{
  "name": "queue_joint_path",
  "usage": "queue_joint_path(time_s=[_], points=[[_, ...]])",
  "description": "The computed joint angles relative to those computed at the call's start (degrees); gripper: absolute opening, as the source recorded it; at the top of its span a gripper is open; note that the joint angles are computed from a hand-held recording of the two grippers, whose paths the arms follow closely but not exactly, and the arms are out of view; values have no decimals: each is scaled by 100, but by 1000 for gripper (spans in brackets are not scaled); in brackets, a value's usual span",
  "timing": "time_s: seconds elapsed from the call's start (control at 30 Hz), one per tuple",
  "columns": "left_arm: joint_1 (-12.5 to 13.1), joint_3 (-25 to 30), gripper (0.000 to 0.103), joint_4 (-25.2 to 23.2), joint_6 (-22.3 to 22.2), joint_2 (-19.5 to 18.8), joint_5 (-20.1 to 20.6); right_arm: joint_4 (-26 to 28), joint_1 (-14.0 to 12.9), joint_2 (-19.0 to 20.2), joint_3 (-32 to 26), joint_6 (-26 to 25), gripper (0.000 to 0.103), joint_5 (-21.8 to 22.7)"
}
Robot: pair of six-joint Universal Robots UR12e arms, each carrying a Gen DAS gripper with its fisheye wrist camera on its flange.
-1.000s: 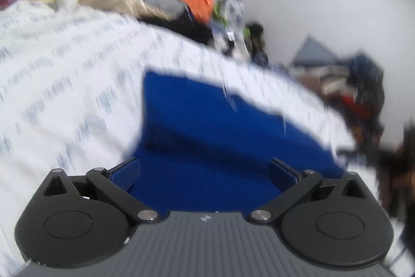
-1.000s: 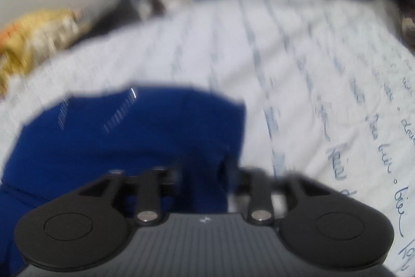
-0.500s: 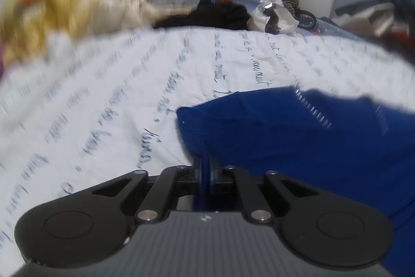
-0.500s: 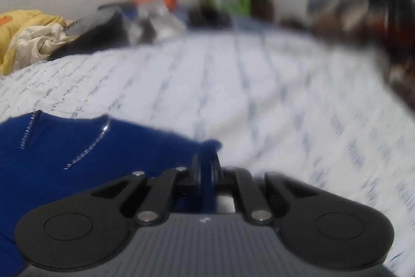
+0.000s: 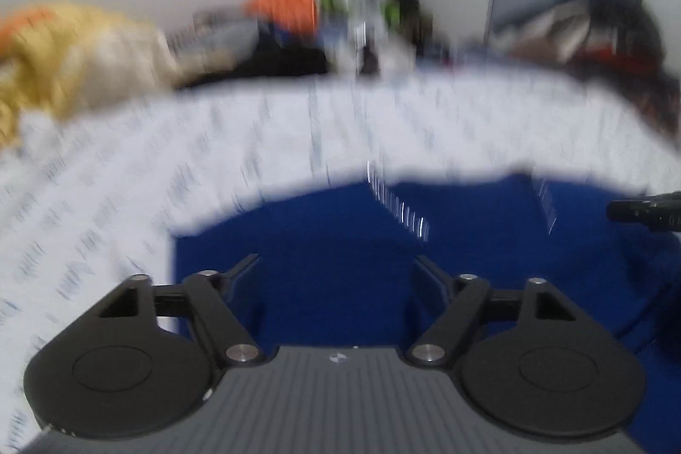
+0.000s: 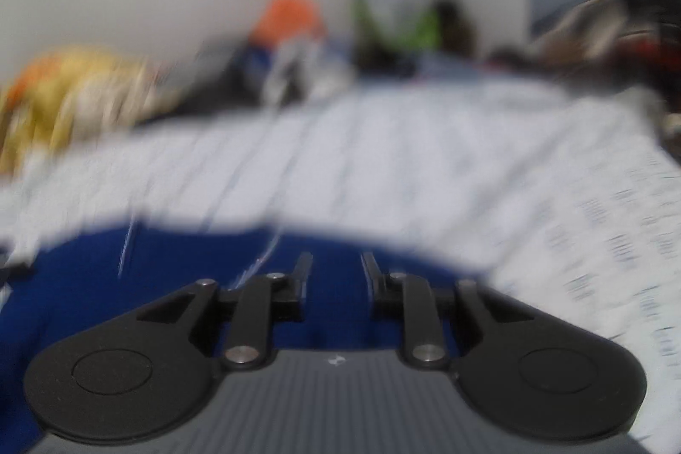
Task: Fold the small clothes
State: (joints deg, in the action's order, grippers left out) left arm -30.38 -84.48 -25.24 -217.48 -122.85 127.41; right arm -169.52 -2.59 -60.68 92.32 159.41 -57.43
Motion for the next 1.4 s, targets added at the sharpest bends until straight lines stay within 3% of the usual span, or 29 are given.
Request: queue_joint_path(time_s=[0.03,0.1,0.13,0.23,0.33,0.37,0.43,0.47,0.53,0.6,0.67,0.73,0.77,0.83,0.93,1.0,1.07,1.13,1.2,1.3,1.33,1.37,1.4], points=[[23,22,77,-186,-47,-15,-69,99,103,35,-5,-178,22,-328],[4,-152,99,159,136,-19,155,-423,112,180,85,-147,24,-496],[77,-298,100,256,-106,73,-33,-564,42,228,100,-75,24,-321],[80,-290,101,40,-325,92,174,-354,-122,298,-11,371,23,191],[-74,-131,95,-541,-631,96,565,-553,-6,216,128,-29,25,-171],[-124,-171,90,-577,-805,177,457,-609,61,124,223,-116,28,-498],[-246,-431,96,-50,-881,323,186,-700,-21,-171,573,226,36,-478],[-328,-509,101,107,-827,351,147,-698,-129,-313,770,356,38,-108],[-418,-446,103,-159,-484,253,185,-264,-256,-510,1012,-57,64,480],[-483,-450,103,-227,-358,233,374,-402,-227,-502,1201,-666,69,270],[-541,-476,95,-776,-809,395,457,-548,-296,-485,1238,-600,69,335],[-641,-731,97,-680,-1202,622,341,-319,-321,-687,1270,-222,70,-85],[-712,-881,98,-559,-1399,735,277,-304,-414,-817,1374,-59,70,-12],[-898,-1123,99,-558,-1915,924,293,-91,-756,-1072,1646,-23,73,720],[-1065,-1581,100,-269,-2733,1216,-128,854,-1177,-1458,1960,-97,73,1061],[-1192,-2023,103,810,-3001,1320,-231,1914,-1490,-1631,2029,-140,73,1239],[-1137,-2473,103,2010,-3209,1479,-1010,3065,-1866,-1750,2065,-541,75,1881],[-984,-2879,103,3209,-3488,1509,-1865,4265,-2047,-1798,1977,-979,76,2251],[-873,-3134,103,3962,-3649,1479,-2245,5465,-2095,-1773,1852,-1431,76,2502],[-793,-3209,97,3875,-3886,1562,-2475,7121,-2061,-1638,1488,-2570,76,2557],[-791,-3195,93,3760,-3929,1585,-2453,7337,-2052,-1607,1415,-2736,75,2551],[-809,-3135,83,3482,-3925,1622,-2376,7314,-2055,-1610,1421,-2720,74,2563],[-837,-3064,70,3104,-3837,1674,-2262,7121,-2050,-1627,1475,-2568,65,2586]])
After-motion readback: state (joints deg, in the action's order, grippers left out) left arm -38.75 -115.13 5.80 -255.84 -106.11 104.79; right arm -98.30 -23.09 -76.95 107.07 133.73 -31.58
